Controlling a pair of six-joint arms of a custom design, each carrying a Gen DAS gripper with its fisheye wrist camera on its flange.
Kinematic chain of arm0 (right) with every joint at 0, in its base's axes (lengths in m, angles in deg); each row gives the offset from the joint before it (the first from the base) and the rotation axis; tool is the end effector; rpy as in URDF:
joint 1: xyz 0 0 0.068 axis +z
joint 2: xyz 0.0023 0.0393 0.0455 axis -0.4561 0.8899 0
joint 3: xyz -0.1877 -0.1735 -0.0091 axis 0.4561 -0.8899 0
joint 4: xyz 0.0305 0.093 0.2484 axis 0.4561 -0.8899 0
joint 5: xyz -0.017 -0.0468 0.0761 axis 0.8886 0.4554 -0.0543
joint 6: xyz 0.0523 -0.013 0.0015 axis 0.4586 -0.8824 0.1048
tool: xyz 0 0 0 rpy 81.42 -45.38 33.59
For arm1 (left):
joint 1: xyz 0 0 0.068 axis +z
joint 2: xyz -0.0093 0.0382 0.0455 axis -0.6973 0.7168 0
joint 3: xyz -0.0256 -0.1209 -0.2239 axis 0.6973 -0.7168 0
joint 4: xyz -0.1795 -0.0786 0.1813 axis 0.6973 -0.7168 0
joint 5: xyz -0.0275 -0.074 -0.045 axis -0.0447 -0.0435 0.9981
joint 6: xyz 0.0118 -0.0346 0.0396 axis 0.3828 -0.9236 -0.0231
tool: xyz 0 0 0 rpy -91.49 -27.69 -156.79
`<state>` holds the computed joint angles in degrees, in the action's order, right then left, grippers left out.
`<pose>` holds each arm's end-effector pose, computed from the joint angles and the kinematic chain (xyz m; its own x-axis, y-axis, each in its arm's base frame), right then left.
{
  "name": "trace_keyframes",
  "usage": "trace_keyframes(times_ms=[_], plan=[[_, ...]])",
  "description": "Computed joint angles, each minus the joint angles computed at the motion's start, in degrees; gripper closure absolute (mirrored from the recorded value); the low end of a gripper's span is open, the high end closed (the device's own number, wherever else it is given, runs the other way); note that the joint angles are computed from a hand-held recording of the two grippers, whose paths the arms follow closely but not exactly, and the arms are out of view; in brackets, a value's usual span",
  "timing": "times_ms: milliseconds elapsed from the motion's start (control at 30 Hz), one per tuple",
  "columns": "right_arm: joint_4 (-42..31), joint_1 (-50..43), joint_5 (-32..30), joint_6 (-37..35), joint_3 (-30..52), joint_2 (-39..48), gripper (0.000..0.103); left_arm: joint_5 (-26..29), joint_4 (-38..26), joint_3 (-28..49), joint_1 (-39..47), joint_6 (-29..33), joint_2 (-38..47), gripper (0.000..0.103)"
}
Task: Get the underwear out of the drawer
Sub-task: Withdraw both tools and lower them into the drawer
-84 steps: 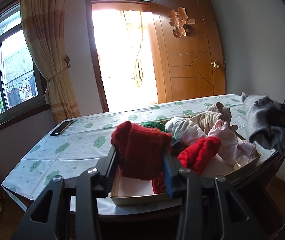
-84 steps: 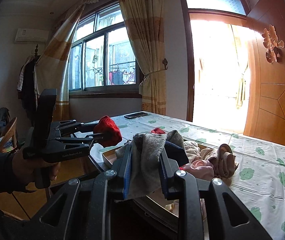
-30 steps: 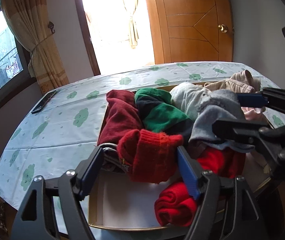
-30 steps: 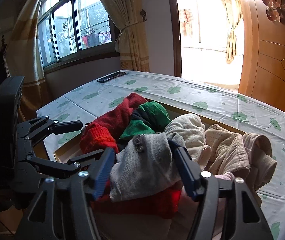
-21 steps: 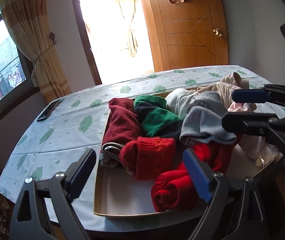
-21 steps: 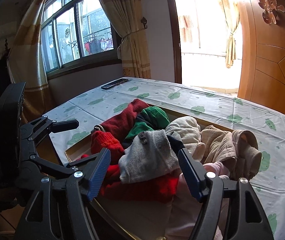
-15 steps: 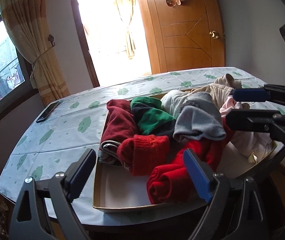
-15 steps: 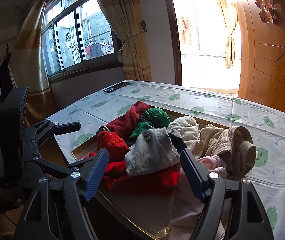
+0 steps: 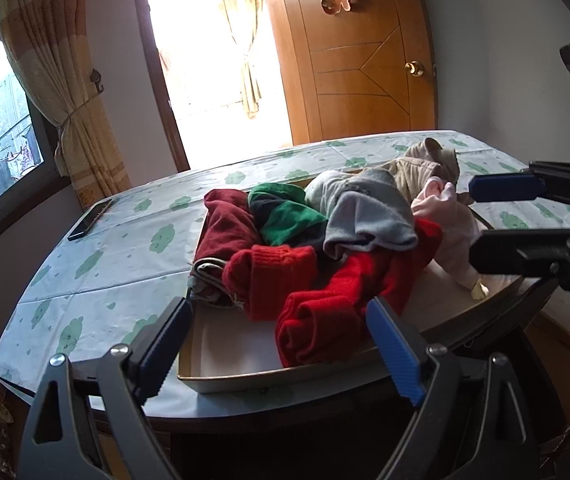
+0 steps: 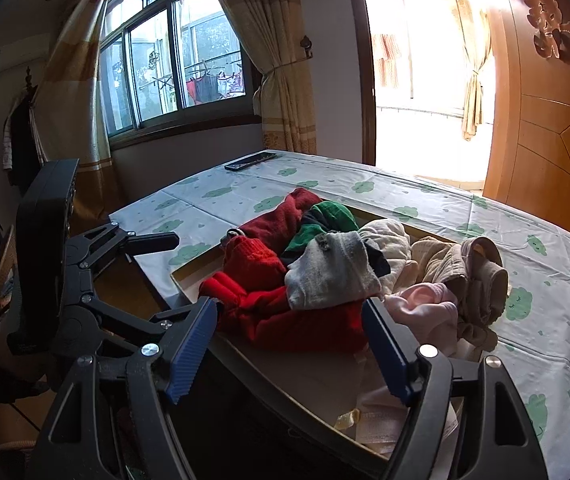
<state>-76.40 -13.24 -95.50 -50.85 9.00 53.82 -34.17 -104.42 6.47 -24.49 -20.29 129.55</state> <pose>0.1747 0.0506 0.3726 -0.5332 -0.1675 -0.8293 -0.4145 0.9062 0.0835 0.2319 0.0620 0.3182 -0.4468 0.3897 -0.8053 0.4868 0.8611 0.1466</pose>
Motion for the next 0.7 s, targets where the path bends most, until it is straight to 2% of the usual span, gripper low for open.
trace_keyframes(times_ms=[300, 467, 600, 700], plan=[[-7.1, 2.7, -0.1, -1.9, -2.3, -7.3, 0.026, 5.8, -6.6, -0.2, 5.3, 6.0, -2.3, 0.012], [-13.8, 2.6, -2.1, -2.8, -2.5, -12.2, 0.026, 8.4, -11.7, -1.4, 9.3, 13.1, -4.2, 0.012], [-19.0, 7.5, 2.0, -3.8, -2.5, -14.8, 0.026, 8.6, -14.6, -2.8, 12.3, 19.6, -5.1, 0.008], [-22.3, 9.5, 2.7, -4.6, -3.6, -16.4, 0.026, 8.3, -16.4, -3.2, 14.1, 23.3, -4.9, 0.008]])
